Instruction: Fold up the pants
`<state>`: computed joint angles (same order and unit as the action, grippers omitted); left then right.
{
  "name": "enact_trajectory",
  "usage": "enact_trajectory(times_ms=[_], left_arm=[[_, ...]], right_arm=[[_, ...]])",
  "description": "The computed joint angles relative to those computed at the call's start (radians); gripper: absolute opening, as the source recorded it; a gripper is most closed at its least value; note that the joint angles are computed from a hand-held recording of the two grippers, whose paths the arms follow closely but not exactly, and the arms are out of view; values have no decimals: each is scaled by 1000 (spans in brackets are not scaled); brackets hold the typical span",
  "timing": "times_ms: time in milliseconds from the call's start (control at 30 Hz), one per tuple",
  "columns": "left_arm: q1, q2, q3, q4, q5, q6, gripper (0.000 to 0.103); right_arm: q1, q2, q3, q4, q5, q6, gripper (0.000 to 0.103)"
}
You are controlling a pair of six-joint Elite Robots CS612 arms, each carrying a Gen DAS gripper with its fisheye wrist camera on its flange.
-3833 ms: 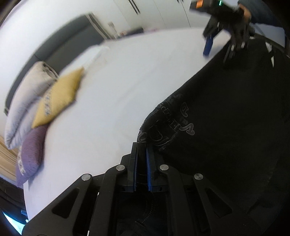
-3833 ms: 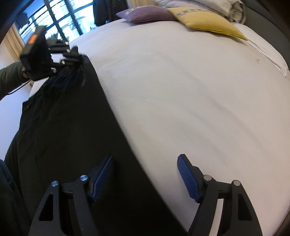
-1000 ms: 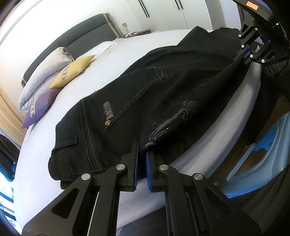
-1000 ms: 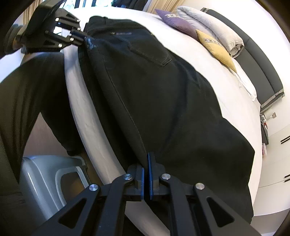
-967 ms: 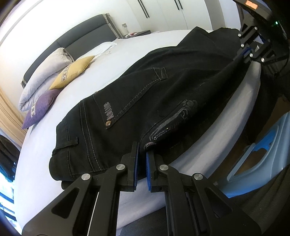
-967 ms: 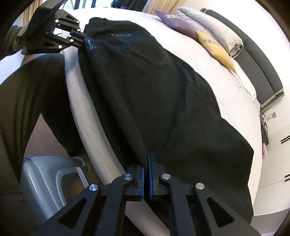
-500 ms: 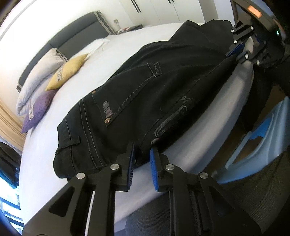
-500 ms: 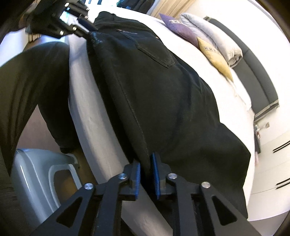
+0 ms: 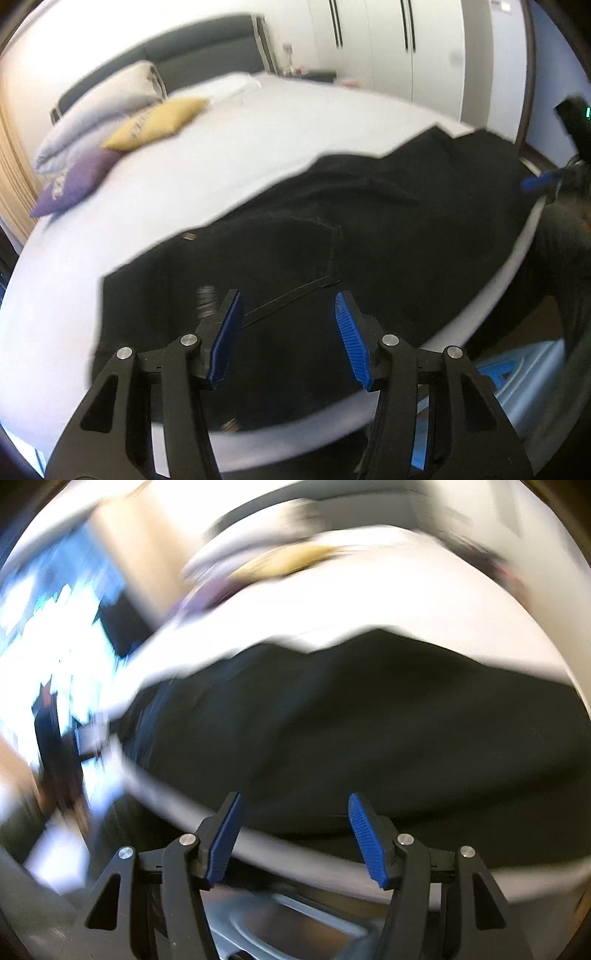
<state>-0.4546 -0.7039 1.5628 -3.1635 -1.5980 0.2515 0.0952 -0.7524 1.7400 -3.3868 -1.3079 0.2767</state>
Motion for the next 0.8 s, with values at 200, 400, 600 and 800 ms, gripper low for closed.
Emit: enact_trajectory(times_ms=[200,400,600,800], left_arm=[[-5,57,-92,128,22,-70,54],[-8,67,-132,191,43,-89,57],[-16,73,-135,184,77,-104,57],[-25,67,-116,175,98,-107,57]], right_arm=[[-134,29,100,-300,24,440,62],[-202,124,68,-437,189,762,62],[-190,140,26,-422,191,767,19],[-175,44,-12,-150,108,610,21]])
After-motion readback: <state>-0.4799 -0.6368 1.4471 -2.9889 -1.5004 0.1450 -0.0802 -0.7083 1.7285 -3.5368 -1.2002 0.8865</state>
